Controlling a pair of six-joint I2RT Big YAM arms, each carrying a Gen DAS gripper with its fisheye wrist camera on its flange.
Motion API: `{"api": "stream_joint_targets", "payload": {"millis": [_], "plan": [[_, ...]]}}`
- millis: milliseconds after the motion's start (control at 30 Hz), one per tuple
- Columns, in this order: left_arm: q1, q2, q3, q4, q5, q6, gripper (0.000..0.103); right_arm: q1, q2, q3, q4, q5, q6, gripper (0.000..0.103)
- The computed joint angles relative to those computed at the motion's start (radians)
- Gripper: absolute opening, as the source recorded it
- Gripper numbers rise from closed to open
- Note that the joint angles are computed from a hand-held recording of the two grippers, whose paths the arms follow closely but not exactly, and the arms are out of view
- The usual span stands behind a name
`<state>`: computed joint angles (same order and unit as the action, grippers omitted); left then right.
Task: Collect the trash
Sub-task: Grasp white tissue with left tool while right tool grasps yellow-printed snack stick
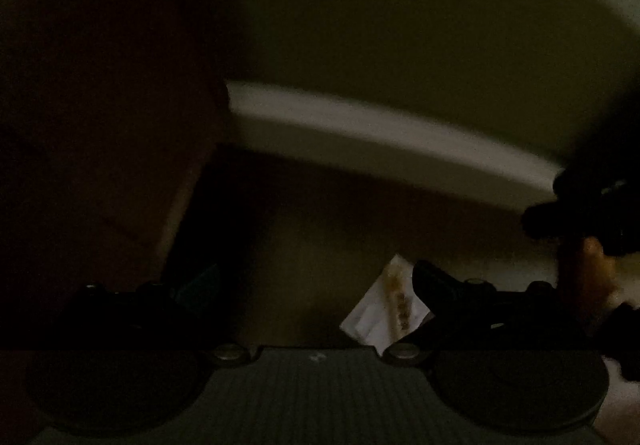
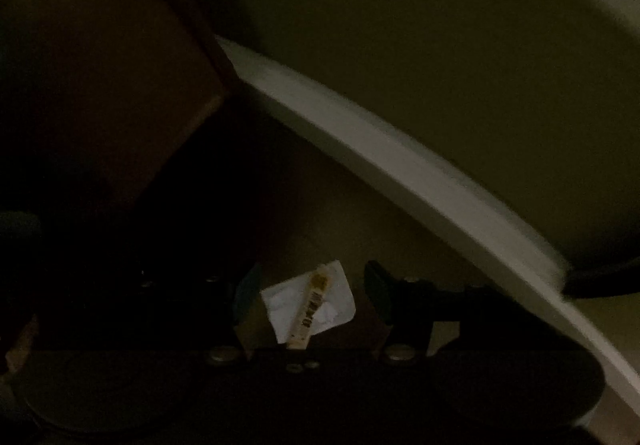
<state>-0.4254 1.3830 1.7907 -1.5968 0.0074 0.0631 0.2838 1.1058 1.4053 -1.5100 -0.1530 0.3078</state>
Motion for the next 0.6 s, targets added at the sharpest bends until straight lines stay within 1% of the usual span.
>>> {"api": "stream_joint_targets", "payload": {"millis": [100,167,267,367,467,600], "plan": [[-0.005,0.002,-0.111,0.065,-0.022,0.058,0.103,0.000,0.025,-0.083,0.053,-0.018,0.025,0.057],[0.000,0.014,-0.163,0.093,-0.018,0.073,0.103,0.004,0.048,-0.131,0.083,-0.037,0.038,0.056],[0.002,0.036,-0.223,0.129,-0.001,0.073,0.103,0.001,0.084,-0.200,0.132,-0.063,0.046,0.056],[-0.006,0.047,-0.288,0.161,0.014,0.086,0.103,0.007,0.116,-0.236,0.152,-0.087,0.084,0.056],[-0.030,0.038,-0.352,0.200,0.000,0.122,0.103,0.014,0.152,-0.271,0.190,-0.109,0.111,0.056],[-0.066,0.023,-0.410,0.237,0.009,0.154,0.102,0.025,0.196,-0.294,0.224,-0.114,0.133,0.055]]}}
